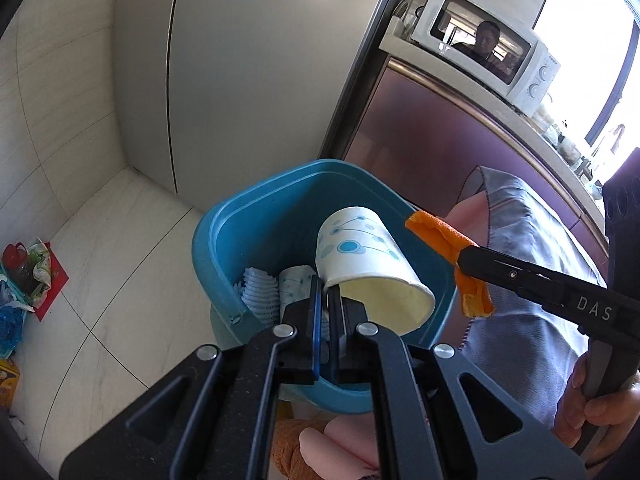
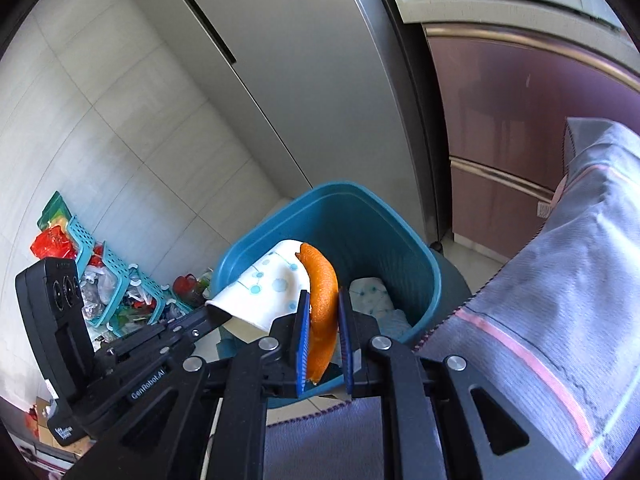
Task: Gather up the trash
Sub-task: 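Open both tools to drop the cup and orange peel into the bin, then move both open tools back over the table trash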
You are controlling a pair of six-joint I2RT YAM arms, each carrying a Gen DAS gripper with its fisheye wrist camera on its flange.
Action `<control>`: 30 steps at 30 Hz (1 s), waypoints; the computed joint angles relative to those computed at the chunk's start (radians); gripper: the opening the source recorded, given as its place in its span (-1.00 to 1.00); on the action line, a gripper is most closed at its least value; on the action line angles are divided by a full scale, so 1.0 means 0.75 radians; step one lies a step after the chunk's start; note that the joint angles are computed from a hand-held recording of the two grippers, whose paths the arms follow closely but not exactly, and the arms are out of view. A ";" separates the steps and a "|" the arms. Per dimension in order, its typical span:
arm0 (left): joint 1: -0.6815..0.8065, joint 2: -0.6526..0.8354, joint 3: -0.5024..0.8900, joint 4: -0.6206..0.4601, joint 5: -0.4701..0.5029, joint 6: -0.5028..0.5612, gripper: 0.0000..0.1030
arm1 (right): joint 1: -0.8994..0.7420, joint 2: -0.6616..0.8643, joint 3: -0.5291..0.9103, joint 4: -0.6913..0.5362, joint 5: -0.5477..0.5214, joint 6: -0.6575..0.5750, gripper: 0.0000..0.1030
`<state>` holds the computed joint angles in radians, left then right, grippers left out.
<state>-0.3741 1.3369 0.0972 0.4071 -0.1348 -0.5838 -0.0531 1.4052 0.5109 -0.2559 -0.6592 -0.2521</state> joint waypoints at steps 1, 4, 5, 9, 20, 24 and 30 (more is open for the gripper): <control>-0.003 0.044 0.009 0.030 -0.003 -0.004 -0.93 | 0.010 0.017 0.008 0.009 0.010 0.017 -0.75; 0.018 0.183 0.023 0.154 0.032 -0.004 -0.93 | 0.037 0.042 0.017 0.030 0.039 0.054 -0.71; 0.023 0.235 0.033 0.196 0.049 -0.006 -0.93 | 0.044 0.044 0.020 0.038 0.049 0.068 -0.69; 0.030 0.430 0.103 0.279 0.092 -0.018 -0.81 | 0.049 0.066 0.024 0.057 0.057 0.091 -0.64; -0.051 0.404 0.068 0.345 0.099 -0.044 -0.63 | -0.192 -0.008 0.018 -0.119 -0.115 -0.123 -0.59; -0.190 0.140 0.040 0.177 0.009 -0.072 -0.41 | -0.359 -0.121 0.021 -0.324 -0.218 -0.326 -0.35; -0.509 -0.156 0.078 -0.047 -0.168 -0.142 -0.23 | -0.725 -0.201 0.084 -0.772 -0.345 -0.829 -0.22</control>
